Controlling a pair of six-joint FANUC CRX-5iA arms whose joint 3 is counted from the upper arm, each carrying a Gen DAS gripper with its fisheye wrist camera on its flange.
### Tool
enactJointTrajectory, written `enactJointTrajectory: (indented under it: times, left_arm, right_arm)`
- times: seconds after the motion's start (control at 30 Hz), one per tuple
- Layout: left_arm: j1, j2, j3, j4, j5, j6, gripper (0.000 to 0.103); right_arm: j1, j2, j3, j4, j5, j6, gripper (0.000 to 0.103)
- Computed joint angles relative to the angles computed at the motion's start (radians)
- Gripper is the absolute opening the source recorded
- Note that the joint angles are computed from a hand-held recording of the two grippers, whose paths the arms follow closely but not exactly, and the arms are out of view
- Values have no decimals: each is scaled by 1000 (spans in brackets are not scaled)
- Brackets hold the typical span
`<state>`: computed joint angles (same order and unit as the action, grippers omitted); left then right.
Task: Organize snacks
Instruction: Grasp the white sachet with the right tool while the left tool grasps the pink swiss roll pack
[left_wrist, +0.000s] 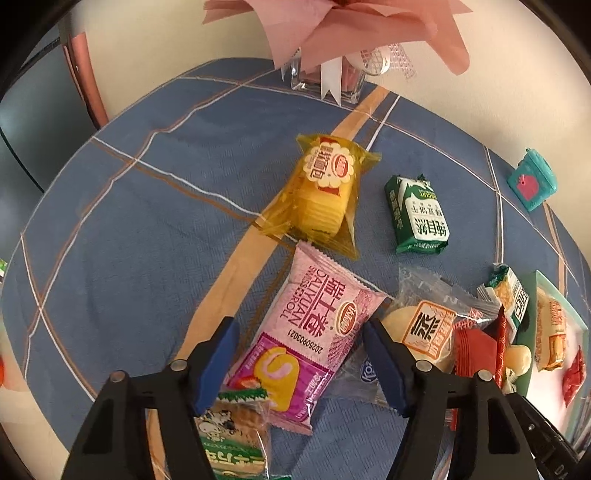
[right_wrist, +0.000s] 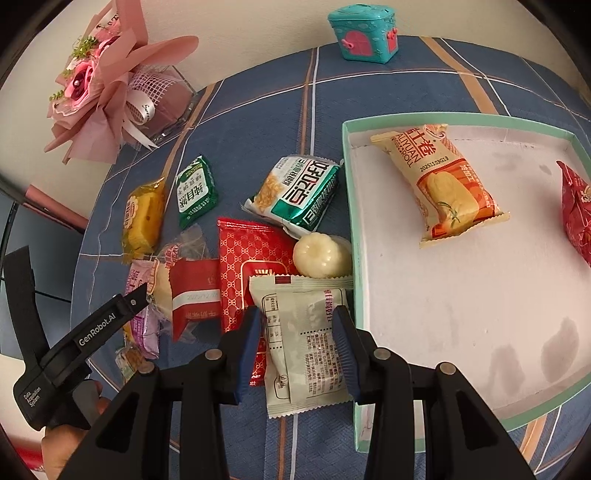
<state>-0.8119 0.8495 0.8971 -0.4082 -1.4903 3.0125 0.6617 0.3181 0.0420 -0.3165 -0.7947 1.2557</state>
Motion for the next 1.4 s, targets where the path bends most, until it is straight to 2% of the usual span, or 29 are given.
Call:
enactJointTrajectory:
  times: [0.17,0.37,0.53,0.73,0.87,1.17,1.4]
  left_arm:
    - [-10,21,34,-36,-34,-5,71]
    - [6,29,24,17,-10,-19,52]
    - [20,2,-29,61,26,12,44]
    - [25,-5,-43,107,38,2,42]
    - [32,-37,-101,140,90,23,42]
    - [31,-66,-141,146,120,30,42]
    - [30,-62,-124,149,113,18,42]
  right_arm:
    - [0,2,-3,10,10,-13,41]
    - [-3,-1,-7,13,16,-19,41]
    - [-11,6,5,-15,2,-4,41]
    - [-7,10,12,-27,-13,11,42]
    - [3,8,10,-17,-18,10,42]
    - [22,-2,14,-14,-37,23,43]
    - [-12,-8,44,-146,-100,119,43]
